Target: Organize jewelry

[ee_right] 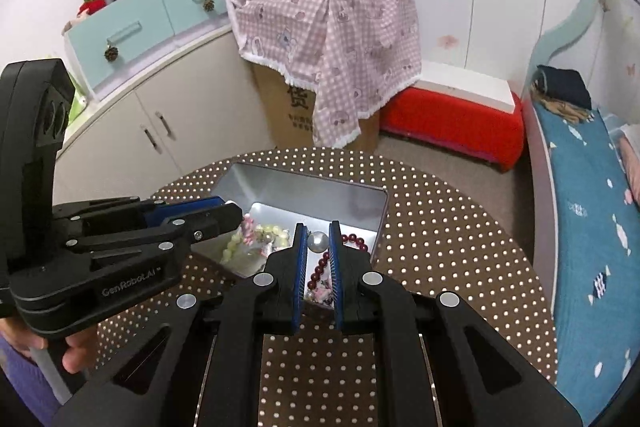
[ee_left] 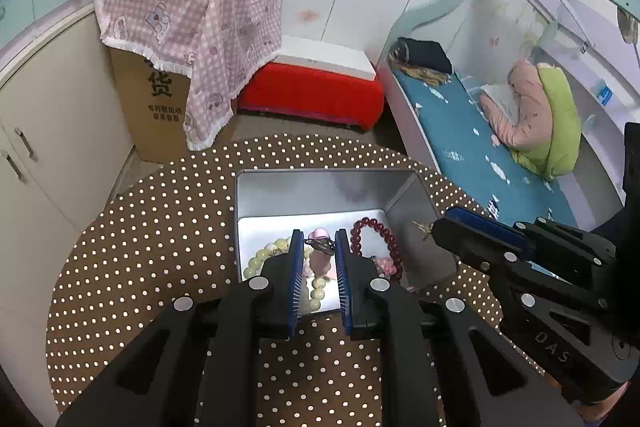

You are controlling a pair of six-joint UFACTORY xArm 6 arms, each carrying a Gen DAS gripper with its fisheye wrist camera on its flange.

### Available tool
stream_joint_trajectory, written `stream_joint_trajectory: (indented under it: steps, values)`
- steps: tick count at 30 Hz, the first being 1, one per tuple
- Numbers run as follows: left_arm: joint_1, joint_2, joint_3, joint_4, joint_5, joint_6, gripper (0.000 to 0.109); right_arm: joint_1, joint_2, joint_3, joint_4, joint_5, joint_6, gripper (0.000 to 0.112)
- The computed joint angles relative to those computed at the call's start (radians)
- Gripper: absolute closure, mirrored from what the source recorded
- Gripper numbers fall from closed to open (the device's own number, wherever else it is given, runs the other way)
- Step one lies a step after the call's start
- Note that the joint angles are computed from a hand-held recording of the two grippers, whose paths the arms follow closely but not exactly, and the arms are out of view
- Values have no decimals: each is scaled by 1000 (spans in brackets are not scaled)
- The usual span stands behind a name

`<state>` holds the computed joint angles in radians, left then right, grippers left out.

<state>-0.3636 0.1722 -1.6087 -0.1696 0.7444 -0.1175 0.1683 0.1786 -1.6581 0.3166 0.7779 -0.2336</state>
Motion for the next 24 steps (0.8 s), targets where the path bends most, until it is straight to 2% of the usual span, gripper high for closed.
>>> stream_joint_trajectory:
  steps: [13,14,15,16,24]
  values:
    - [-1,19,-13,6,20,-15,93,3,30,5,-2,3,17,101]
    - [1,20,-14,6,22,-19,88,3,32,4,0,5,17,101]
    - [2,17,-11,8,20,-23,76,3,33,3,0,4,17,101]
    - [3,11,-3,14,10,-30,72,3,33,4,2,4,17,101]
    - [7,-4,7,24,4,-32,70,-1,32,5,14,13,11,101]
